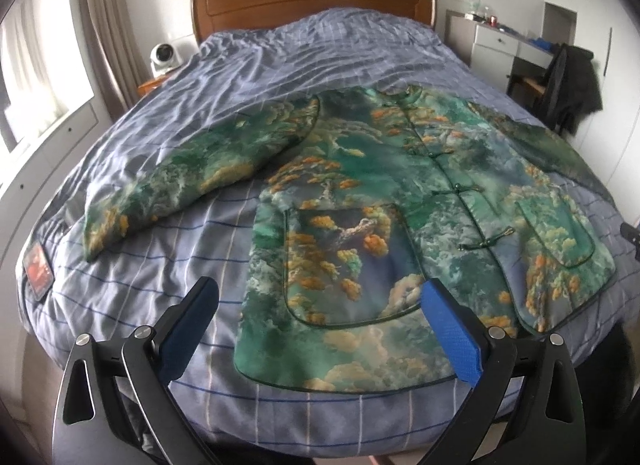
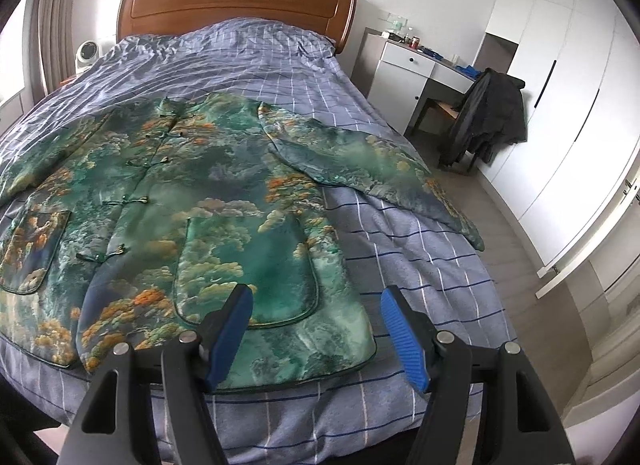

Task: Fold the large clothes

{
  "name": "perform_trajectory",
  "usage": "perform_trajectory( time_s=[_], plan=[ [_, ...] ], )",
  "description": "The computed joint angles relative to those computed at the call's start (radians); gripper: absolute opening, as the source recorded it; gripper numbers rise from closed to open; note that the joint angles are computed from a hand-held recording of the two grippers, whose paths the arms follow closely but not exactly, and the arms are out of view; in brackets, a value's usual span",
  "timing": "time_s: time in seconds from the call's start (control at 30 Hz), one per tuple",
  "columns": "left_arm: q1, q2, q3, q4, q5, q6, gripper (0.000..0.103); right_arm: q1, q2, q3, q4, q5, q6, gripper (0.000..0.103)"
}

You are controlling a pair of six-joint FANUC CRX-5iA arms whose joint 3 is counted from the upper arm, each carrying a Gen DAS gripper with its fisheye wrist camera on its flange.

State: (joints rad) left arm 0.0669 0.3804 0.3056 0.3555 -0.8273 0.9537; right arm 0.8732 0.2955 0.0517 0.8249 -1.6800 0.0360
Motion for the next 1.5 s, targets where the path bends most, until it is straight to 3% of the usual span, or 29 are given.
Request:
perform_trajectory(
  time_s=[0.23,0.33,0.5,0.6,0.77,0.9,1.0,1.2,1.23,1.3,1.33,1.43,1.5],
  plan=[
    [-0.001,0.021,0.034,0.018,-0.022,0.020,0.101,-0.026,-0.041,-0.068,0.012,0.051,-0.013,0.069],
    [-0.006,0.026,0.046,-0.008,-0.012,0.037,0.101,-0.057,-0.134,-0.186,0.047,0.149,-0.072,0.069],
    [-0.014,0.030,0.054,-0.082,0.001,0.075,0.101,-0.152,-0.355,-0.400,0.085,0.257,-0.326,0.069],
    [-0.013,0.044,0.073,-0.102,-0.028,0.102,0.101,-0.261,-0.548,-0.575,0.118,0.419,-0.538,0.069],
    [-0.019,0.066,0.102,-0.152,-0.069,0.156,0.101,-0.476,-0.729,-0.771,0.179,0.712,-0.790,0.069],
    [-0.024,0.077,0.125,-0.183,-0.087,0.187,0.101,-0.712,-0.770,-0.896,0.320,1.048,-1.048,0.069],
    [-0.027,0.085,0.144,-0.204,-0.094,0.209,0.101,-0.814,-0.724,-0.910,0.361,1.156,-1.148,0.069],
    [-0.028,0.088,0.163,-0.234,-0.116,0.248,0.101,-0.951,-0.630,-0.906,0.520,1.230,-1.313,0.068],
    [-0.028,0.083,0.156,-0.238,-0.112,0.249,0.101,-0.959,-0.626,-0.906,0.527,1.220,-1.330,0.063],
    [-0.027,0.079,0.146,-0.247,-0.108,0.251,0.101,-0.945,-0.615,-0.898,0.501,1.164,-1.344,0.040],
    [-0.026,0.079,0.142,-0.252,-0.109,0.251,0.101,-0.920,-0.624,-0.898,0.463,1.121,-1.327,0.018],
    [-0.019,0.088,0.145,-0.251,-0.129,0.253,0.101,-0.871,-0.618,-0.876,0.458,1.023,-1.313,0.010],
    [-0.014,0.096,0.148,-0.242,-0.138,0.253,0.101,-0.800,-0.597,-0.813,0.413,0.906,-1.163,0.009]
  ],
)
